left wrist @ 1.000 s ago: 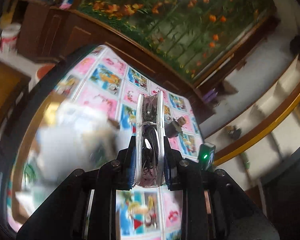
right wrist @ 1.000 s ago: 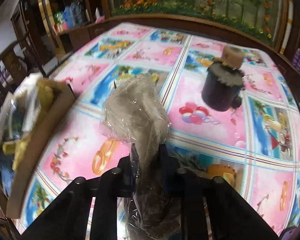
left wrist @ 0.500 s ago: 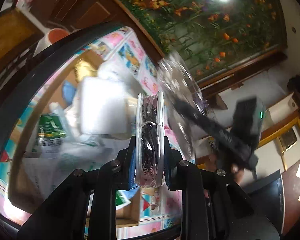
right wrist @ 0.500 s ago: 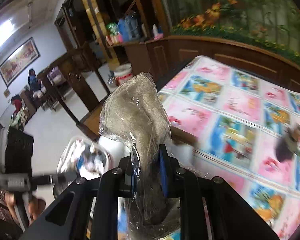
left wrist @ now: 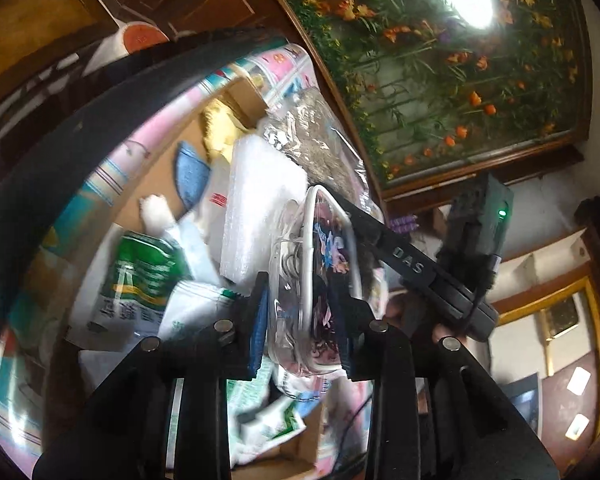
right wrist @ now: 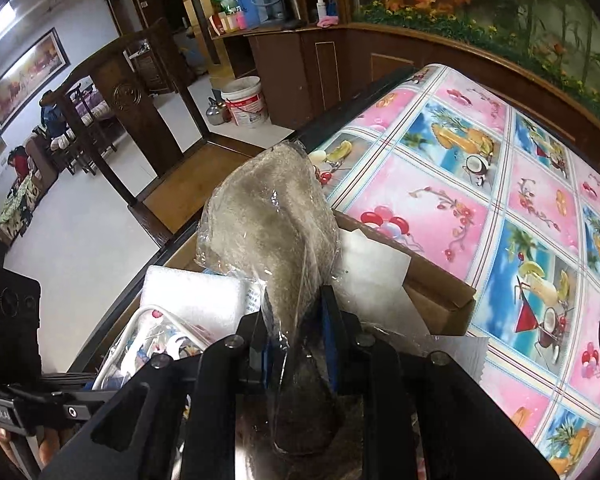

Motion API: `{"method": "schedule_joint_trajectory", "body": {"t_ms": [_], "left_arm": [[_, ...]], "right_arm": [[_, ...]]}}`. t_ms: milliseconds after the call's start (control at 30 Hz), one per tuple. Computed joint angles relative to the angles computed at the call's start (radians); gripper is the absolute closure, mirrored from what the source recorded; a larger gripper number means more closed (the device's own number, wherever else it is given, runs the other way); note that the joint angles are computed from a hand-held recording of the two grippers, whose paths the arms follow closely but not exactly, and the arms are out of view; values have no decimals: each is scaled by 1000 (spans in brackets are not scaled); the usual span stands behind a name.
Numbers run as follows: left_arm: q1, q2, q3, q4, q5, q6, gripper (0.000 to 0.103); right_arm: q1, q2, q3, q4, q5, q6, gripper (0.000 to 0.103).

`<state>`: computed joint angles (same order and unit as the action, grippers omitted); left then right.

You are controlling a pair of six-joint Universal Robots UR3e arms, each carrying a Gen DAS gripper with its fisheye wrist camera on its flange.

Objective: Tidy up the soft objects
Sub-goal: 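Carry the bag and pouch into the box and open both grippers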

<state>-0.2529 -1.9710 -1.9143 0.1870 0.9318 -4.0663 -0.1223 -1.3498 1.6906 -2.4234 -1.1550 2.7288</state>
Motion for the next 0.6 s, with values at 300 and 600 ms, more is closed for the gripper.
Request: {"method": "schedule_joint_trajectory", "body": {"t_ms": [300, 600], "left_arm": [[-95, 84, 55, -145, 104, 113, 39], [-360, 90, 238, -393, 586, 191, 38]], "right_arm": [[-94, -152, 75, 58, 123, 19, 33], [-260, -375, 227, 141, 263, -5, 33]]}}
